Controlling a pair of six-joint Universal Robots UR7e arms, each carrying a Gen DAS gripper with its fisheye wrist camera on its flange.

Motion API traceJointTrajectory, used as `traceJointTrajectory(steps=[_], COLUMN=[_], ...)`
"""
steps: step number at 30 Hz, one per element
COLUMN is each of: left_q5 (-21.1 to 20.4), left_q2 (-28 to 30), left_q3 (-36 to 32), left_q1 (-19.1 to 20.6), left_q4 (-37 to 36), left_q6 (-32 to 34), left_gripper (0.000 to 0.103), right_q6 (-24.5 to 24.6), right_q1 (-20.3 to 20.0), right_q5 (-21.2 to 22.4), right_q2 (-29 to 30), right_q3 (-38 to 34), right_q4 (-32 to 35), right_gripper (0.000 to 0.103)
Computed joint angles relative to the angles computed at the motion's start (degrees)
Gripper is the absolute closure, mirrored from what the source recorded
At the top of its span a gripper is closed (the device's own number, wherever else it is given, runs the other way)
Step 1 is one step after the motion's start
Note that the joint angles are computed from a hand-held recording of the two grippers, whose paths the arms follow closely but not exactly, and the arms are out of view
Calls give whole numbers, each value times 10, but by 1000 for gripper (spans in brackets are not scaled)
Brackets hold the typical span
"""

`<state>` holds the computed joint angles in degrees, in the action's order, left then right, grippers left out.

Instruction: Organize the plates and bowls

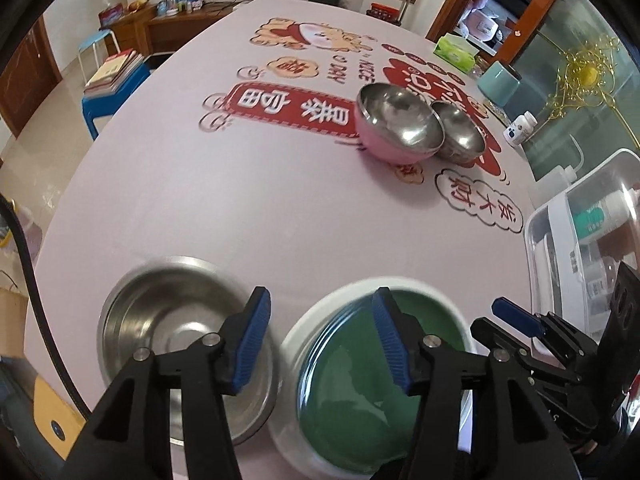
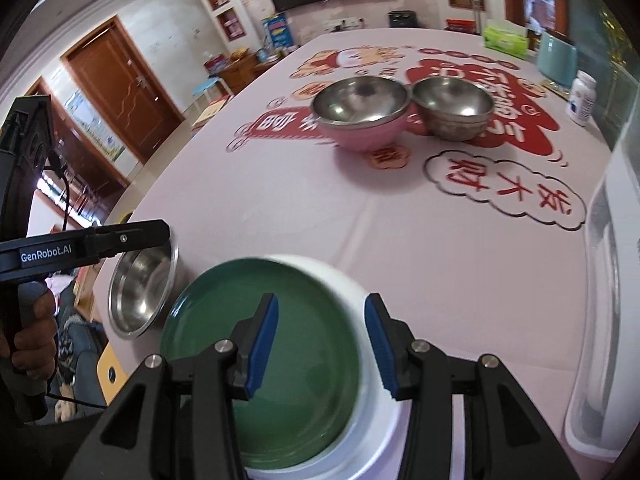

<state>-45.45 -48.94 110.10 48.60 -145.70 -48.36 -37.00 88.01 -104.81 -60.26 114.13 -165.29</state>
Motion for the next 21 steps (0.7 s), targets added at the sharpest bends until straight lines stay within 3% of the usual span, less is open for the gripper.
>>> traceJointTrajectory(steps=[14, 21], left_q5=[24, 41], left_q2=[56, 84], left_q3=[-130, -201], left_q1=[28, 38], left_q4=[49, 59], left_q6=[47, 94], left_gripper=[40, 39], right_q6=[19, 18], right_q1=[9, 15], right_q5=[14, 12], right_q2=[47, 80], right_q3=[-113, -165], right_q4=[-1, 9], right_gripper=[52, 52])
